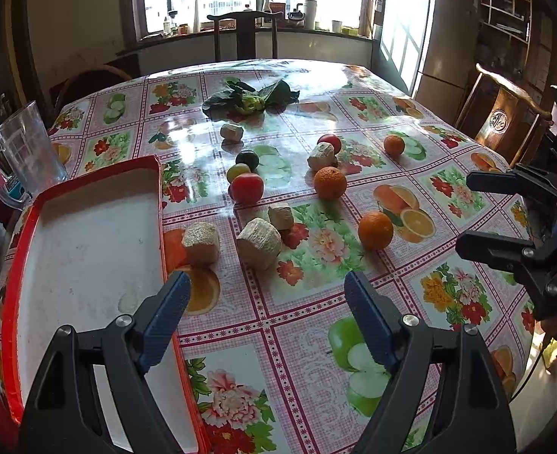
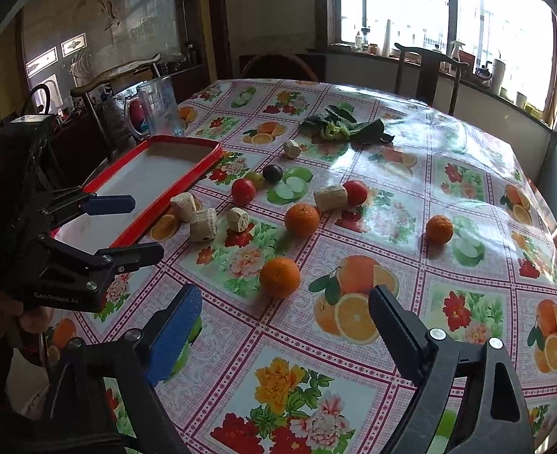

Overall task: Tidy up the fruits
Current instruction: 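Move the left tool toward a beige cylinder while the right tool approaches an orange, then close the left tool on the beige cylinder while the right tool grasps the orange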

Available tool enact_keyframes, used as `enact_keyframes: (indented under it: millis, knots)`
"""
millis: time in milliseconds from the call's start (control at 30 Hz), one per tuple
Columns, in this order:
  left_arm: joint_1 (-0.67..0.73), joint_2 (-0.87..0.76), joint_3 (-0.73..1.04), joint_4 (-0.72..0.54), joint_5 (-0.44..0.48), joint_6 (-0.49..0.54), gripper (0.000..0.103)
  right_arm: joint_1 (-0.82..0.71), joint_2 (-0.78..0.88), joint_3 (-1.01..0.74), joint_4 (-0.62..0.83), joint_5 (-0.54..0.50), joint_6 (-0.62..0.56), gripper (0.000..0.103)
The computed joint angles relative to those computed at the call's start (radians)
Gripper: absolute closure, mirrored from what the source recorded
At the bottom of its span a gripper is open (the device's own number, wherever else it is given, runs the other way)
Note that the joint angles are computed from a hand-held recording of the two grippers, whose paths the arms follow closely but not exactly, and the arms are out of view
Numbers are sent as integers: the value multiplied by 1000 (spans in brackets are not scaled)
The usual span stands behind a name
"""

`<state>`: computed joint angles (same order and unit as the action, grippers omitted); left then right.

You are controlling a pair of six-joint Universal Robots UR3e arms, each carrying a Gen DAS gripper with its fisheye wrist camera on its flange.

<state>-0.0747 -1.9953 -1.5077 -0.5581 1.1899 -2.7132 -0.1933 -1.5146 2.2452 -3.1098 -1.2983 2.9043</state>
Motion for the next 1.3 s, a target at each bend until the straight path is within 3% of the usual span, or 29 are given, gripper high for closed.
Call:
enact_keyframes:
  millis: [100, 367, 533, 633, 667, 767, 833, 1300]
  knots:
    - [-17, -46, 60, -14, 25, 7, 19, 9, 74, -47, 2, 10, -3, 26]
    - [-53, -176, 239, -91, 71, 11, 19, 28, 232, -182, 60, -3, -7, 34]
    - [-90, -265, 356, -127, 157, -9, 24, 38, 290, -244, 102, -24, -9, 39]
    - [-100, -291, 394, -131, 180, -10, 25, 40, 313, -266, 121, -30, -4, 48]
    - [-103, -294, 393, -121, 186, -10, 28, 41, 323, -277, 129, -33, -4, 54]
    - [-113, -293, 374, -80, 218, 7, 39, 42, 327, -273, 119, -35, -4, 60]
    - [-96, -298, 403, -156, 159, 31, 68, 26, 318, -266, 133, 9, -8, 68]
    - [-12, -157, 206, -112, 5, 6, 69, -3, 202, -151, 122, 43, 9, 69]
